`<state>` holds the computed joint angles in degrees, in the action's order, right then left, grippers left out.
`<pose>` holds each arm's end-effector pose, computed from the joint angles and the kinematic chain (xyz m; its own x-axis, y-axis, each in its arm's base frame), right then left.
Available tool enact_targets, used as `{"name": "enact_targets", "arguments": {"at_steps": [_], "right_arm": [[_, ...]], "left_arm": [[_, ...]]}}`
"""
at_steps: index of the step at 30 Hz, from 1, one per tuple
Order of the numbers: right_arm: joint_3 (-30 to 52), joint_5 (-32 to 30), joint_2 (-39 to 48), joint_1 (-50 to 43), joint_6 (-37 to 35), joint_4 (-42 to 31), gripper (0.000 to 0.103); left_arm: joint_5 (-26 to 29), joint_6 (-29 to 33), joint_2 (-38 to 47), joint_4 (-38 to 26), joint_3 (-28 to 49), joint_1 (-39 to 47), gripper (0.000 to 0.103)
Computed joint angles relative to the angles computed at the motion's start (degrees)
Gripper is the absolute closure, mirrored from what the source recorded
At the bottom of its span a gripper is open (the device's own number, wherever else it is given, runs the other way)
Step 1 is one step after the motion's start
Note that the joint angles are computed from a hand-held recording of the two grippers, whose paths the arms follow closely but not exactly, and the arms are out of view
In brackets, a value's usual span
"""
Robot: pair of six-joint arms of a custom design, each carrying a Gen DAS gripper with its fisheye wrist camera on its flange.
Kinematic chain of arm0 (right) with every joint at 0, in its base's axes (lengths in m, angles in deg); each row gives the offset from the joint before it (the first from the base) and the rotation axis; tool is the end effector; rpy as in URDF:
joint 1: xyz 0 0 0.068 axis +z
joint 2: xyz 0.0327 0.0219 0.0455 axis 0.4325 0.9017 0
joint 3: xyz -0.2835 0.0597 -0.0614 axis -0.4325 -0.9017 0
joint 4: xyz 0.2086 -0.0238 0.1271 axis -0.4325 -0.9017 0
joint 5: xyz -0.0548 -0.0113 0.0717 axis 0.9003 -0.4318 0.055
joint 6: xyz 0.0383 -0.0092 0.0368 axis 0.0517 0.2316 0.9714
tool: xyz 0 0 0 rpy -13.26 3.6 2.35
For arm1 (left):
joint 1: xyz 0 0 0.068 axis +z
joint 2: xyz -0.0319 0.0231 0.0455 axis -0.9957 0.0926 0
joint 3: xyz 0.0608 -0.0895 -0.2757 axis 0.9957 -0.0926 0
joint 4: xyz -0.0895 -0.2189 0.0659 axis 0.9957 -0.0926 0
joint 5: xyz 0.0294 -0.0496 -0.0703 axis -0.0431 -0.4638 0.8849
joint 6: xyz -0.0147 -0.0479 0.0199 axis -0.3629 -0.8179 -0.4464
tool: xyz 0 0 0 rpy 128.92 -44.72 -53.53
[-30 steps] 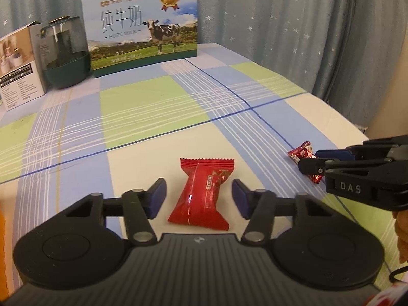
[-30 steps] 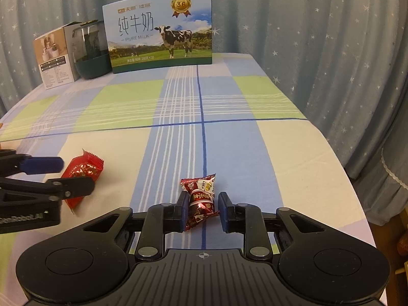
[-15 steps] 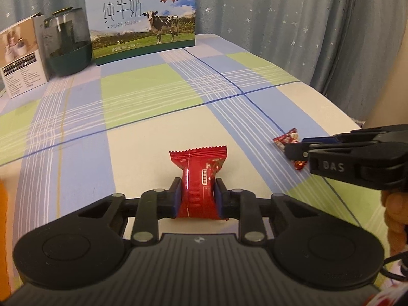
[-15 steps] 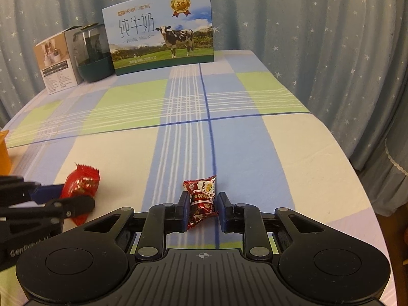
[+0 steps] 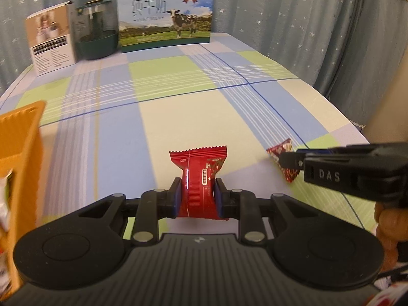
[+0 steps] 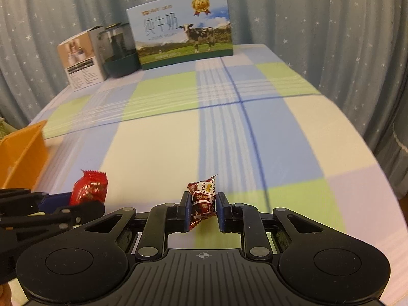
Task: Organize snacks
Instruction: 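Carry both held candies over the orange tray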
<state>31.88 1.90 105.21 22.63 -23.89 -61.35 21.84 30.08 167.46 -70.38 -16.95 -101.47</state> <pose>0.2948 -0.0083 0.1754 -0.6679 0.1183 -0.7348 -0.0409 0.9800 0.1950 0.3216 -0.1003 0.2375 -0.6976 0.2190 -0.6822 0.3530 0.9336 -0.0612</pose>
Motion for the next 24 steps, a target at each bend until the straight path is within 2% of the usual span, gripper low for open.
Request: {"name": "enact_targets", "arguments": {"at_steps": [7,14,24], "right_arm": [[-6.4,1.8,-7.9,3.6,5.4,-1.9,0.083],[-9.8,5.1,-18.6,7.9,7.9,-7.2,0.083],[-8.3,11.3,-30.1,16.6,11.0,-16.4,0.083]], "left_arm": [[1.7,-0.3,-8.3,-3.6,-4.8,2.6,0.080],[4.0,0.1,-15.8,-8.3,-6.8,6.2,0.080],[6.7,1.9,-23.9,-14.4,-6.2,10.4,0.080]]}}
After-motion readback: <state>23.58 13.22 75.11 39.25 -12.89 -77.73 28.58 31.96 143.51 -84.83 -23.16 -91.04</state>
